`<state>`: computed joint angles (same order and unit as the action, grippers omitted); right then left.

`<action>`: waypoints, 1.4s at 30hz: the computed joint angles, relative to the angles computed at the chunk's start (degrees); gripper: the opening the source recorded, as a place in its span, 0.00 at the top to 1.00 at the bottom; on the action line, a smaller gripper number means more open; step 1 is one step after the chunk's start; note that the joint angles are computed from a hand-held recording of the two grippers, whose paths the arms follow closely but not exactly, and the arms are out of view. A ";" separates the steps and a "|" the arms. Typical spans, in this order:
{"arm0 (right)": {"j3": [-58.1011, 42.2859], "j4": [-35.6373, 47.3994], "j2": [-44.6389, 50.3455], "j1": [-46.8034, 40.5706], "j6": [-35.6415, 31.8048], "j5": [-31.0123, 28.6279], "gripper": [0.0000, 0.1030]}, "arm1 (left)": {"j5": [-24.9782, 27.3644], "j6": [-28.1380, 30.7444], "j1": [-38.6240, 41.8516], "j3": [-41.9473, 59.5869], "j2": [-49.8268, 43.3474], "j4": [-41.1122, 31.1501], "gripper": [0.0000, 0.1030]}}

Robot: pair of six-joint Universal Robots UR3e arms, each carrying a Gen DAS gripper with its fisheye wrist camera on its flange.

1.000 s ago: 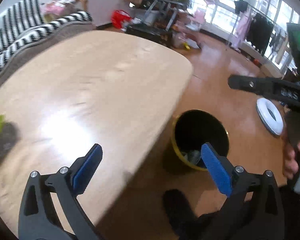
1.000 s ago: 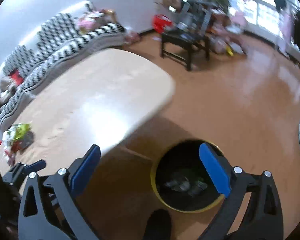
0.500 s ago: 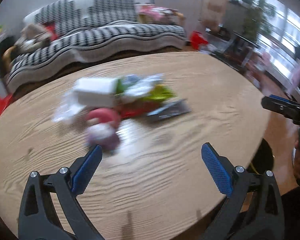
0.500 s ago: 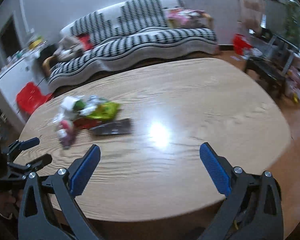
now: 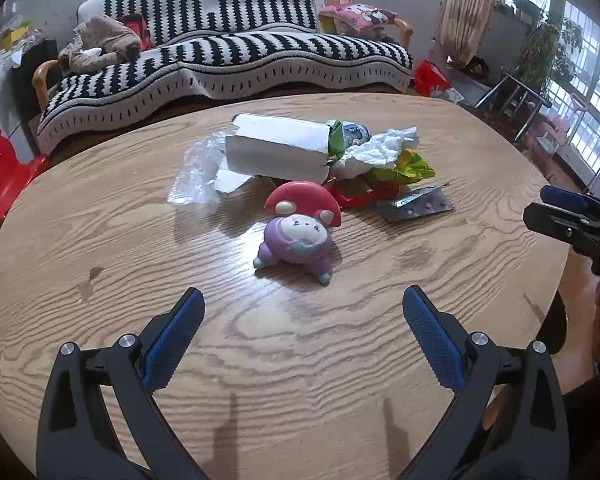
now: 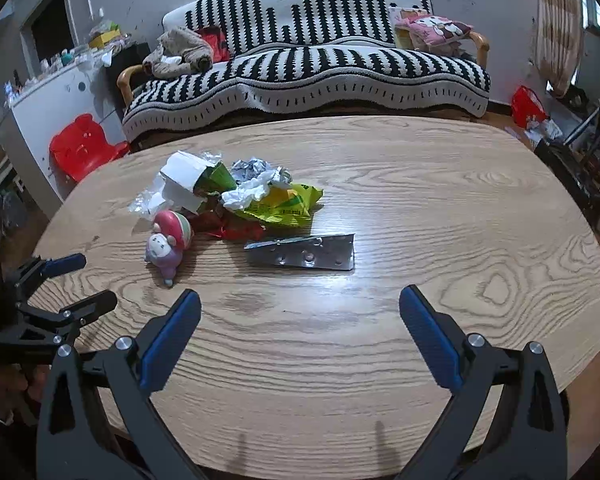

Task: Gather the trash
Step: 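Swing both tools back over the table, then grasp the mushroom toy with the left tool while the right tool grasps the blister pack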

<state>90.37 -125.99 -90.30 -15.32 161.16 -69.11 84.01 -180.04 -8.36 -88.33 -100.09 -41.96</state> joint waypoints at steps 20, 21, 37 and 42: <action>-22.42 0.32 30.22 2.05 -16.84 0.93 0.07 | 3.63 -0.85 -2.68 21.68 -23.24 -2.85 0.06; -24.19 1.61 31.44 1.81 -17.53 1.64 0.07 | 3.60 -1.07 -2.68 22.59 -23.98 -3.30 0.06; -19.69 10.35 26.51 -1.54 -31.08 9.15 0.51 | 6.27 1.08 -4.74 25.56 -26.06 -4.01 0.33; -7.12 8.17 15.99 -3.29 -33.69 8.02 0.53 | 4.51 1.38 -4.04 21.07 -21.84 -4.46 0.52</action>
<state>83.25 -117.82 -74.32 -18.61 127.46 -61.09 88.52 -178.66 -12.40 -67.26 -121.93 -46.42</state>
